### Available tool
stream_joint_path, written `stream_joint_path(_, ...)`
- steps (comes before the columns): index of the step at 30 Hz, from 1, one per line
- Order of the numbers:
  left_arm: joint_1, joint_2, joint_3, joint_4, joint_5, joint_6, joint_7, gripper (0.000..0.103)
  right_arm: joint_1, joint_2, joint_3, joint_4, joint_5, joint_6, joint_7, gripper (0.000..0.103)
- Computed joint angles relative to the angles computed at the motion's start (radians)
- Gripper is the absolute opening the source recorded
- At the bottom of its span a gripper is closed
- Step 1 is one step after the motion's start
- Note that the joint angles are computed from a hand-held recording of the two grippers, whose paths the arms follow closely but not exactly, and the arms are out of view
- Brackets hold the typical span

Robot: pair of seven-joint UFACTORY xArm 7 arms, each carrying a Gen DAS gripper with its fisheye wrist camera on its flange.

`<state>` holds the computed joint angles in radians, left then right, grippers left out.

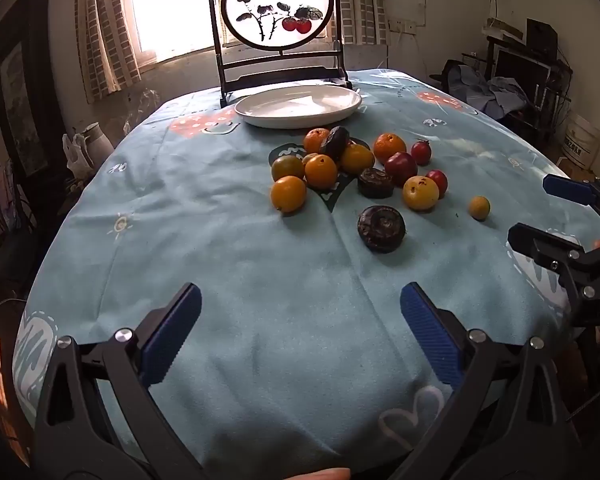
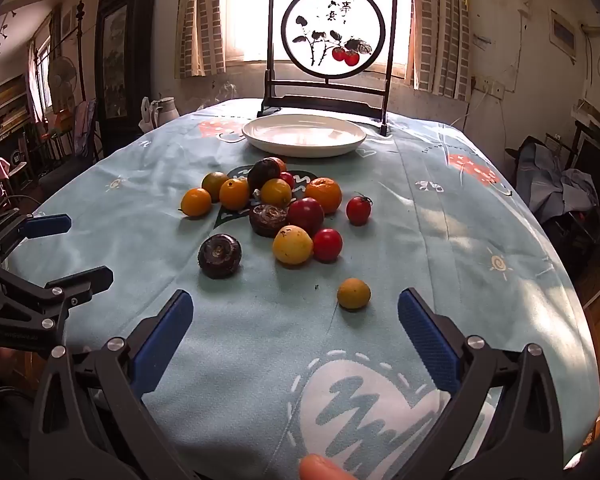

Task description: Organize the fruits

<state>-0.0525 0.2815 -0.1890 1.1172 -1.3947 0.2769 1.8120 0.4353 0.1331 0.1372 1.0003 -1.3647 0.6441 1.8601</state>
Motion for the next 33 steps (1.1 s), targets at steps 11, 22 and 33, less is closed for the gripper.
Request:
stream_joint_path(11,-0.004,0.013,0.005,0.008,0.042,-0.001,-0.052,0.101,0.0,-0.002,0.001,-0.002,0.0,-0.001,0.003,0.102)
stream_joint_path(22,0.015,0.031,-0.016,0.017,0.076,-0.026,-0.102,0.101,0.0,0.0,0.0,0.0,0.0,-0.002,0.0,0.102)
stream_joint_path(33,0.035,0.038,-0.038,0.018,0.112,-0.036,-0.133,0.101,0.003,0.005,-0.001,0.006,0.004,-0.003,-0.005,0.102)
